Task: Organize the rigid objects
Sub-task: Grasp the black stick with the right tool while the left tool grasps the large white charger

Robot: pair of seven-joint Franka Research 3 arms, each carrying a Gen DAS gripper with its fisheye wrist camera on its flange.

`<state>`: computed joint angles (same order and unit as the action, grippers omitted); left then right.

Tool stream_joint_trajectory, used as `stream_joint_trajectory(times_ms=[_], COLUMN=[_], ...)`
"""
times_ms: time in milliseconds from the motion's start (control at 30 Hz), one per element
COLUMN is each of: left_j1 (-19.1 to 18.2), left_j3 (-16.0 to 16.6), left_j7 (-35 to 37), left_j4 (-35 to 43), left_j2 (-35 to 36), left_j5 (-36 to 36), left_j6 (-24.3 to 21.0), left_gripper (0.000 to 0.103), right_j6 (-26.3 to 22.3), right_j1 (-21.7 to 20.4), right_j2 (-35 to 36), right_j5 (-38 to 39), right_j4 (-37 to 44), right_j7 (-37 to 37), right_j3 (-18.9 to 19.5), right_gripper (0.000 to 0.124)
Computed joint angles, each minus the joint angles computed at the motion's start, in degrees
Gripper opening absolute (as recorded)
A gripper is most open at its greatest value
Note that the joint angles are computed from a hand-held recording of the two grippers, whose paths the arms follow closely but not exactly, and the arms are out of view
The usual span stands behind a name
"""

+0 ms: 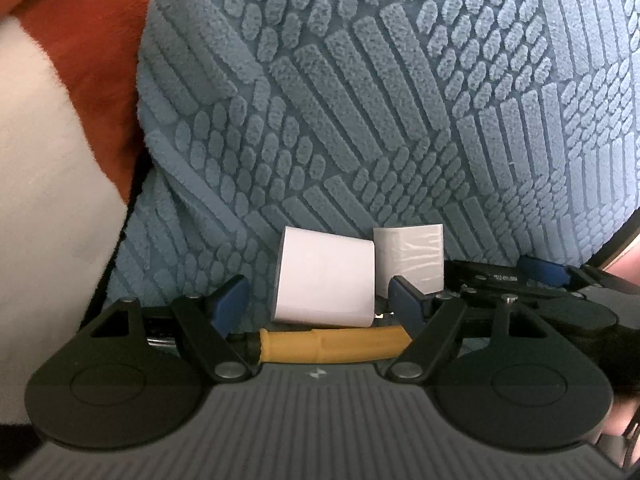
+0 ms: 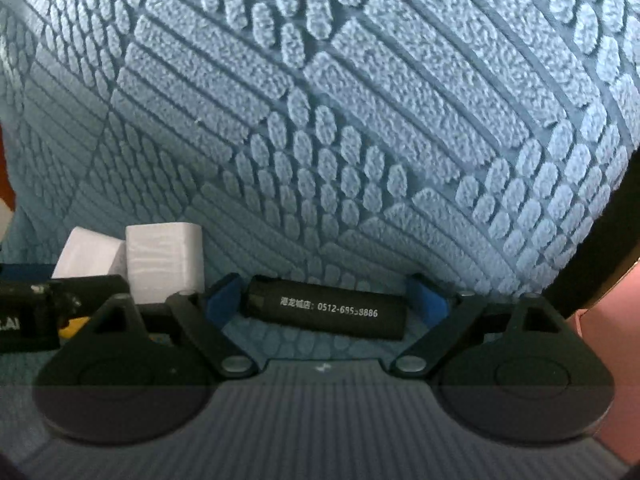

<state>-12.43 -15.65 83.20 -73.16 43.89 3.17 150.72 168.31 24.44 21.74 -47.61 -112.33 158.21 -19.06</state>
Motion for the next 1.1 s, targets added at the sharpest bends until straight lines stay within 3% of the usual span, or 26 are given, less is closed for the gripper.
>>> stream_joint_trajectory(times_ms=[200,400,467,533,600,867,1100], left_j1=[-1.61,-2.84,-2.37,-1.23,-1.80,-0.97,2.49], left_j3=[1.13,2.07,1.23,-0.39,0.54,-0.56,-4.19], left_j7=[-0.17,-1.69,-1.74,-1.50,-2.73,-4.76,-4.41], left_j4=[-1.20,-2.24,-2.76,-2.75,-3.01,-9.44,-17.70], left_j2=[-0.24,-0.67,-0.94,-0.79,-1.05,-5.40,-11.69], left_j5=[2.17,4.40,4.07,2.42,2.68,1.71,-2.69], left_j6=[2.46,3.94,4.23,4.03,4.19,6.70,9.06], left_gripper=[0.081,0.080,0.077,0.065,0.059,0.058,0.058], right_j6=[-2.89,-4.49,-5.17,-4.99,-5.21,-6.18,-8.51], right_j1=[-3.26,-4.04,-4.14,-5.26,-6.46,-12.52,-16.08], right_j2=[-1.81,-5.35,-7.27,-9.22,-11.17,-18.93,-24.88], right_j5=[5.87,3.94,1.06,-1.11,-2.17,-2.34,-1.74], right_j4=[-0.65,-4.22,-6.26,-8.60,-10.36,-17.46,-21.91], right_j7=[-7.03,-8.19,-6.63,-5.34,-4.28,-2.69,-4.87], right_j3=[3.05,3.38,3.80,4.55,5.70,11.10,17.05], right_gripper=[0.086,0.086,0.086,0.086,0.086,0.086,0.086])
